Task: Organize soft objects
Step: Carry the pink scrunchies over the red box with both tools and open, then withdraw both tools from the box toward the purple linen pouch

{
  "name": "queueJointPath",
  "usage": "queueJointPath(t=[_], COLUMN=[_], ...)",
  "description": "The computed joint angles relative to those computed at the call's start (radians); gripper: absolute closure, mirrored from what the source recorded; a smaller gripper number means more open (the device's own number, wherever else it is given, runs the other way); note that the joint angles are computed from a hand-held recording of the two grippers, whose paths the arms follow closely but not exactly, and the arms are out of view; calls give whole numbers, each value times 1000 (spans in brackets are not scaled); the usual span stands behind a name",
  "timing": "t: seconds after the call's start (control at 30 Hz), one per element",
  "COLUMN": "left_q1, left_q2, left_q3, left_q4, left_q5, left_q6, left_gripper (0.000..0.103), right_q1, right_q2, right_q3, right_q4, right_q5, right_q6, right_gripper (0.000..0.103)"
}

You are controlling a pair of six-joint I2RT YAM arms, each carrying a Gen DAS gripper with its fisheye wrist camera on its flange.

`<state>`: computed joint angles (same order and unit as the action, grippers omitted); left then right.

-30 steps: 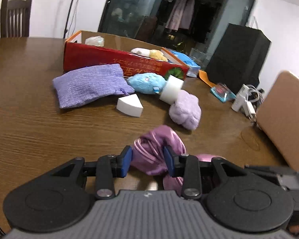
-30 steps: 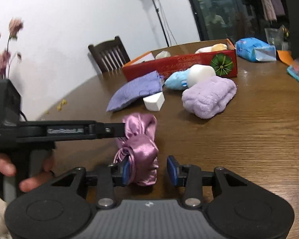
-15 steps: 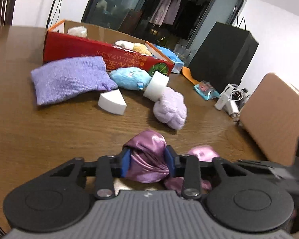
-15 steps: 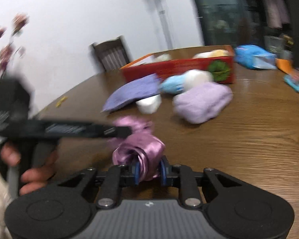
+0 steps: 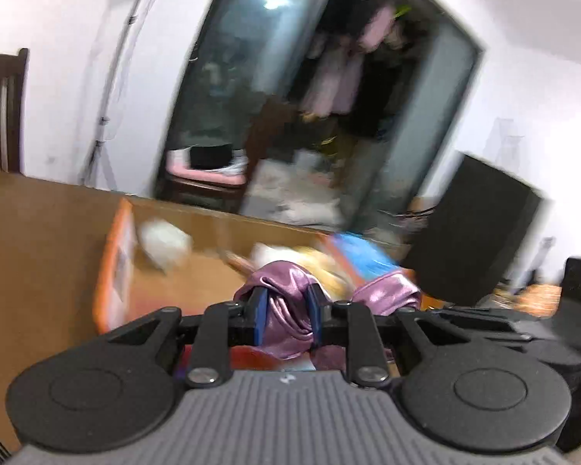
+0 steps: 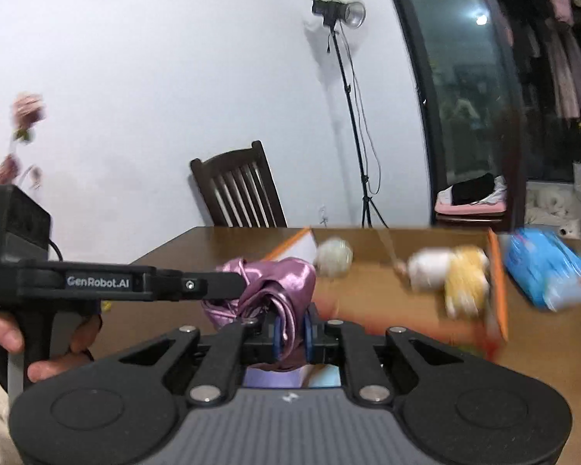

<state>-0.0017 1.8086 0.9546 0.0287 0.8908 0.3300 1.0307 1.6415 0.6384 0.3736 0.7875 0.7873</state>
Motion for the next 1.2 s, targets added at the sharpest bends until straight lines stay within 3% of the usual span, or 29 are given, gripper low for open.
queueJointPath(t=[0.07, 0.17, 0.23, 0.3, 0.37, 0.43, 0.53, 0.67, 0.73, 0.93, 1.03, 1.1, 1.2], left_q1=[-74, -156, -193, -207, -199, -185, -165, -127, -95, 81, 192, 278, 452], left_q2=[131, 324, 396, 426, 433, 429, 382, 219, 118, -226, -388, -498, -638], left_q3=[170, 428, 490, 512, 514, 514, 463, 344, 272, -6, -165, -299, -507], left_q4=[0, -103, -67, -61, -68, -87, -61, -55, -43, -42, -19, 52, 154], left_q5=[-163, -375, -480, -526, -506, -479, -462, -406, -359, -163, -49, 34, 196], left_q6=[-62, -85, -54, -24, -10, -8, 15, 36, 38, 109, 153, 159, 189], left_gripper=[81, 79, 61, 58, 56, 50, 50, 47, 40, 33, 26, 21, 17], right_q1=[-236, -436, -486, -524, -533, -529, -527, -472, -434, -168, 41, 160, 384], right_q2=[87, 278, 394, 498, 559, 560, 512, 317, 193, -192, -259, -239, -81], right_q3=[100, 297, 434, 579, 681, 671, 627, 499, 430, 287, 295, 325, 423], right_q4=[18, -38, -123, -256, -370, -353, -339, -358, -384, -656, -884, -1039, -1382], right_q5=[-238, -478, -538, -601, -606, -587, -599, -500, -433, -67, 143, 251, 376], right_q6=[-79, -83, -79, -67, -70, -71, -55, -60, -62, 33, 227, 388, 823], right_gripper=[92, 92, 91, 87, 83, 76, 68, 63, 62, 50, 48, 48, 45])
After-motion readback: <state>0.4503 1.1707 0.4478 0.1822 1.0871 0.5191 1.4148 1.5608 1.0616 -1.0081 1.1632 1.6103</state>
